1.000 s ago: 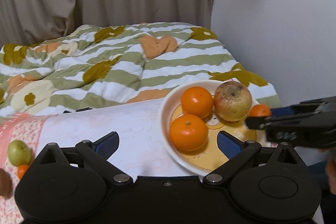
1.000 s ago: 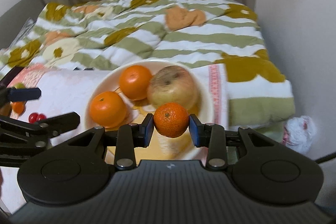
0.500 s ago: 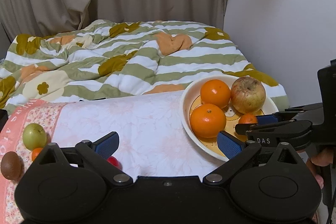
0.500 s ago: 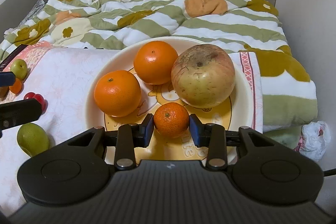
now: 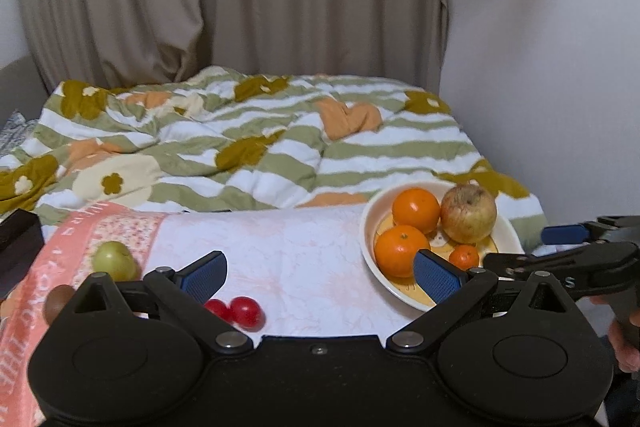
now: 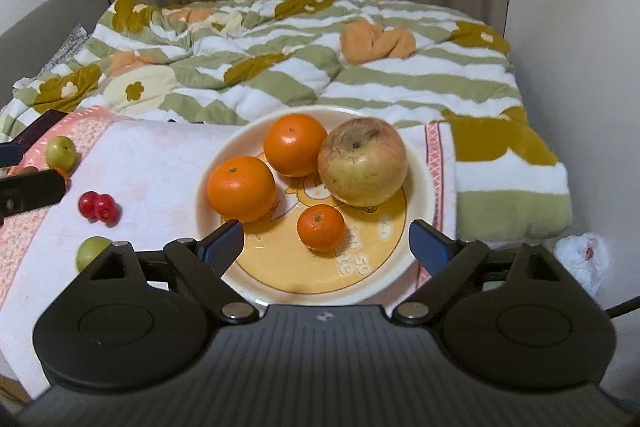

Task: Organize fruits
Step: 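Withdraw both tools from the bowl back over the cloth, then move the right tool to the two red cherry tomatoes while the left tool approaches a tangerine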

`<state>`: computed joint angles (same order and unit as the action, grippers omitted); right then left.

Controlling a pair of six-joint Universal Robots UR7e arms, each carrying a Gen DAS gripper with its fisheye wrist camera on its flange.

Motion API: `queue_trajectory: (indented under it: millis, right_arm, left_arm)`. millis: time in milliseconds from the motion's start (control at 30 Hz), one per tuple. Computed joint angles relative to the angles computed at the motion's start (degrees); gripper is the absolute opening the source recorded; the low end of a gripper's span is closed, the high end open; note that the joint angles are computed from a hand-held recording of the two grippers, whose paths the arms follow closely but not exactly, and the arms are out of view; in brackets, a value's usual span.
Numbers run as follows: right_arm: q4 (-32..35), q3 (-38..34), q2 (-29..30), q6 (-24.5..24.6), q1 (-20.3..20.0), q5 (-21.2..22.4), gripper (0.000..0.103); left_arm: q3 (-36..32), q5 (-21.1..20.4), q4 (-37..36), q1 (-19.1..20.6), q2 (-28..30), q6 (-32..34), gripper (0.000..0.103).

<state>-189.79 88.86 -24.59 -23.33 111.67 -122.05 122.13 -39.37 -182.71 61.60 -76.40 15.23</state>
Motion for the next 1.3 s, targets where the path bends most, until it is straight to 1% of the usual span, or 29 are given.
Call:
queue_trajectory:
  millis: [200, 267, 400, 533, 667, 767, 833, 933, 1000, 1067, 1100, 1200, 1300]
  right_arm:
    - [-2.29, 3.34, -2.67, -1.89, 2.93, -0.38, 0.103]
    - [-3.25, 3.91, -2.97, -2.16, 3.93, -0.97, 0.103]
    - [-4.15, 5.72, -4.1, -0.63, 5.22, 0.39, 0.103]
    - [-3.78, 6.09, -4.29, 1.38, 6.77, 0.03, 0.103]
    - [-3.04, 5.55, -3.67, 3.71, 8.43, -0.55, 0.103]
    - [-4.22, 4.43, -2.02, 4.58, 9.76, -1.59, 0.103]
    - [-4.35, 3.24, -0.4, 5.54, 11.0, -3.35, 0.103]
    - [-5.36, 1.72, 2.2, 7.58, 13.09, -6.37, 0.103]
    - [-3.93, 0.23, 3.85, 11.55, 14.69, -9.1, 0.103]
    - [-2.48, -1.15, 5.36, 15.71, 16.22, -10.82, 0.103]
    - [-1.81, -2.1, 6.26, 17.02, 16.94, -11.74, 0.103]
    - [0.42, -5.73, 9.32, 19.33, 18.91, -14.98, 0.103]
    - [1.74, -8.89, 11.97, 21.56, 20.32, -16.58, 0.103]
  left_arm:
    - [3.8, 4.86, -4.17, -3.8, -3.64, -0.28, 0.101]
    - [4.92, 7.6, -5.58, -5.25, -4.73, 0.16, 0.101]
    - [6.65, 11.61, -4.73, -7.09, -8.02, -0.58, 0.102]
    - [7.57, 14.49, -4.24, -7.65, -10.69, 0.26, 0.102]
    - [8.25, 14.78, -5.49, -6.62, -12.94, 1.88, 0.102]
    - [8.03, 12.85, -5.38, -4.91, -14.81, 3.35, 0.102]
    - [7.9, 11.15, -5.45, -3.8, -16.21, 5.19, 0.102]
    - [6.82, 6.17, -3.59, -0.78, -18.45, 8.54, 0.102]
    - [5.25, 2.74, 0.24, 1.55, -20.0, 9.63, 0.102]
    - [4.3, -0.45, 1.91, 3.54, -21.01, 11.49, 0.102]
    - [3.57, -2.17, 2.99, 4.77, -21.35, 12.55, 0.102]
    - [1.18, -5.8, 6.8, 8.21, -21.62, 14.42, 0.102]
    - [-1.47, -10.53, 10.34, 11.94, -21.58, 16.46, 0.102]
